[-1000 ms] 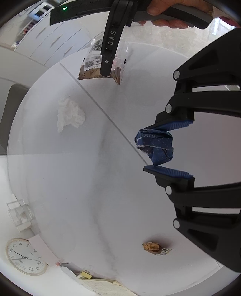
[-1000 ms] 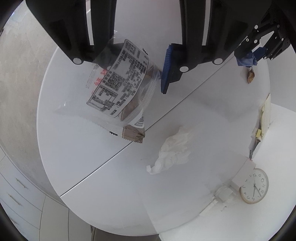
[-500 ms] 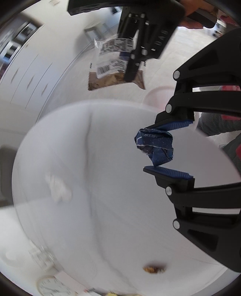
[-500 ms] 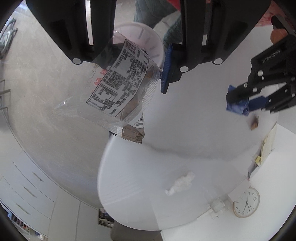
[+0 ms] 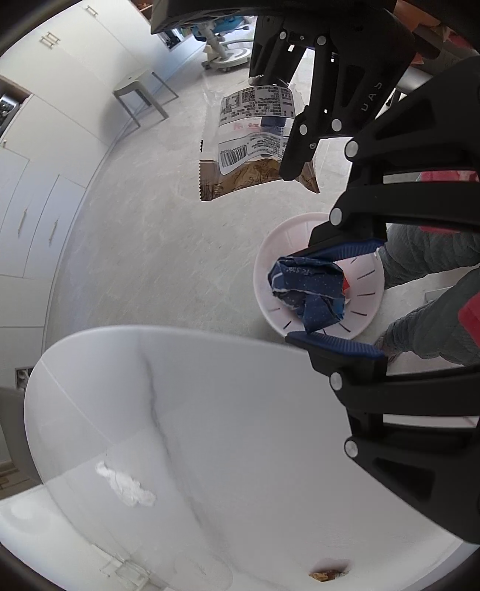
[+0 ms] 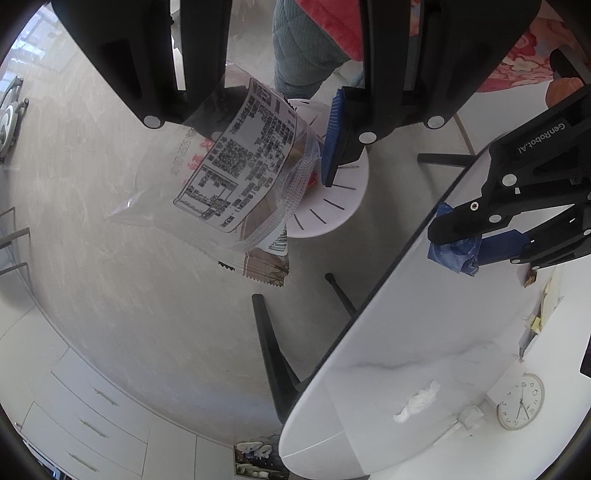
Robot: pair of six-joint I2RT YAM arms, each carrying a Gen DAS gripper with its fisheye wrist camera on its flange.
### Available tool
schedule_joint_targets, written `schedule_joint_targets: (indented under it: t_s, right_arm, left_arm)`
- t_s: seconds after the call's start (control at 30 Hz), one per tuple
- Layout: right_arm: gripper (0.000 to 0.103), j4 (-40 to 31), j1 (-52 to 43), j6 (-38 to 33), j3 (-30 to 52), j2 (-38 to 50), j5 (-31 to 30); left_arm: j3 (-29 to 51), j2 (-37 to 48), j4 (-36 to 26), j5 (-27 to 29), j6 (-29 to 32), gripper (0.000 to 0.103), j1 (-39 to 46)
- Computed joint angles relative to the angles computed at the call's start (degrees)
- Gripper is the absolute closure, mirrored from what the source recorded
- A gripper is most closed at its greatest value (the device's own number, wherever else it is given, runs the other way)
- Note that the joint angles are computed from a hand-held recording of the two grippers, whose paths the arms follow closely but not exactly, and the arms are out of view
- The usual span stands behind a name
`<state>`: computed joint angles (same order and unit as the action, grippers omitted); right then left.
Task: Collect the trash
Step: 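Carry both items over the white bin and open both tools to drop them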
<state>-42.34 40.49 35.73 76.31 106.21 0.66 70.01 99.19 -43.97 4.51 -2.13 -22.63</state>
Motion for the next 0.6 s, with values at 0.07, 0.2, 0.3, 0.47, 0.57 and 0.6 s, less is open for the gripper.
schedule_joint_targets:
  t_s: [0.07,0.2,0.3,0.47,0.57,0.6]
  right_arm:
    - [0.071,0.63,-0.42,-0.2,-1.4,-0.83,-0.27]
    - [0.071,1.98,-1.23,-0.6,-3.89,-2.0,-0.92]
    - [0.071,2.73,-1.86,-0.76,-5.12,-2.6,-1.7]
    - [0.071,3.19,-2.13,-0.82,-4.96,-1.98,-2.07]
    - [0.071,3.23,-2.06,-0.87,-4.68,-1.74,-1.97]
    - [0.071,3.39,-2.18,-0.94,-5.05,-1.99,-2.08]
  left_arm:
    - [0.14,0.41,-0.07,-0.11,-0.71,0.068,-1.17]
    - [0.56,1.68,-0.85,0.68,-1.09,0.064,-2.56]
    - [0.26,1.76,-1.36,0.22,-1.23,0.05,-3.57]
    - [-0.69,0.3,-1.68,-0.81,-1.81,0.028,-4.69]
    - [-1.43,-1.19,-1.69,-1.49,-2.56,0.021,-5.27]
    - [-1.57,-1.55,-1.75,-1.5,-2.51,0.02,-5.16]
